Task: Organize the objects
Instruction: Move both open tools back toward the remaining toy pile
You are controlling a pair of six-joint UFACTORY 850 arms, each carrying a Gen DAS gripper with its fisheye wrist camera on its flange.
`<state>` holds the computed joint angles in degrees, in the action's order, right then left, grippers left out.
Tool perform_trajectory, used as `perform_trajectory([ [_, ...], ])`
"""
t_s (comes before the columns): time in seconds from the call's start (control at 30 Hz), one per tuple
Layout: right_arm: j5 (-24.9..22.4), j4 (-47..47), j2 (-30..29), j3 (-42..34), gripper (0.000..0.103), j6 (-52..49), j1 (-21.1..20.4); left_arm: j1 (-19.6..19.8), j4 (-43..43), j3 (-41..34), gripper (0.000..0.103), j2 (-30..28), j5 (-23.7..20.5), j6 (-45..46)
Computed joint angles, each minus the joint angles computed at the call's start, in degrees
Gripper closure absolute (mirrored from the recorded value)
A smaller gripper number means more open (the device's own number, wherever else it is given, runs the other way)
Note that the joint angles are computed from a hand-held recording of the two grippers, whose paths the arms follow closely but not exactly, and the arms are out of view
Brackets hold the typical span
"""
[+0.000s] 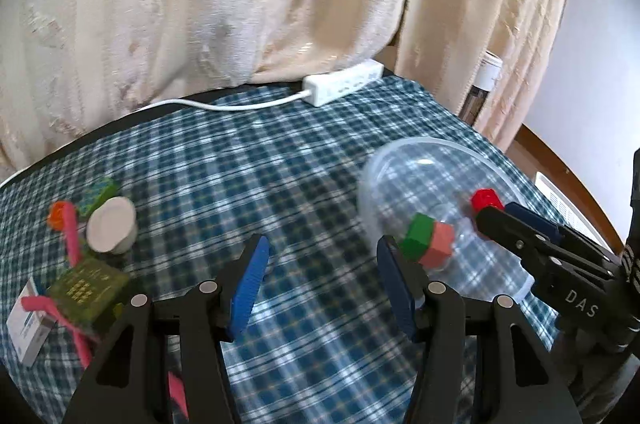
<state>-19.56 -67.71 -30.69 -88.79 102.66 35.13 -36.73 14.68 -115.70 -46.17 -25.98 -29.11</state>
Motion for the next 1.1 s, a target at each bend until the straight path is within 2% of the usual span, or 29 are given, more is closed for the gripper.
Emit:
perform_trajectory([
  [0.33, 2.7, 12.5, -3.3, -4.9, 0.049, -13.7, 1.3, 1.9, 8.6, 9.7, 0.043, 5.9, 3.1, -10.0],
  [0.67, 3.2, 27.7, -6.6, -10.1, 0.049, -30.0, 2.3, 3.9, 13.6, 16.3, 0.042, 9.8, 5.1, -17.2],
  [0.97, 1.8, 43.5, -10.5, -16.1, 0.048, -47.9, 3.1, 6.3, 17.3, 21.0, 0.042, 12.5, 5.2, -23.4],
  [1.1, -0.4, 46.8, -12.8, -20.0, 0.048, -52.6, 3.5, 7.4, 20.1, 22.8, 0.042, 13.6, 4.8, -26.6],
])
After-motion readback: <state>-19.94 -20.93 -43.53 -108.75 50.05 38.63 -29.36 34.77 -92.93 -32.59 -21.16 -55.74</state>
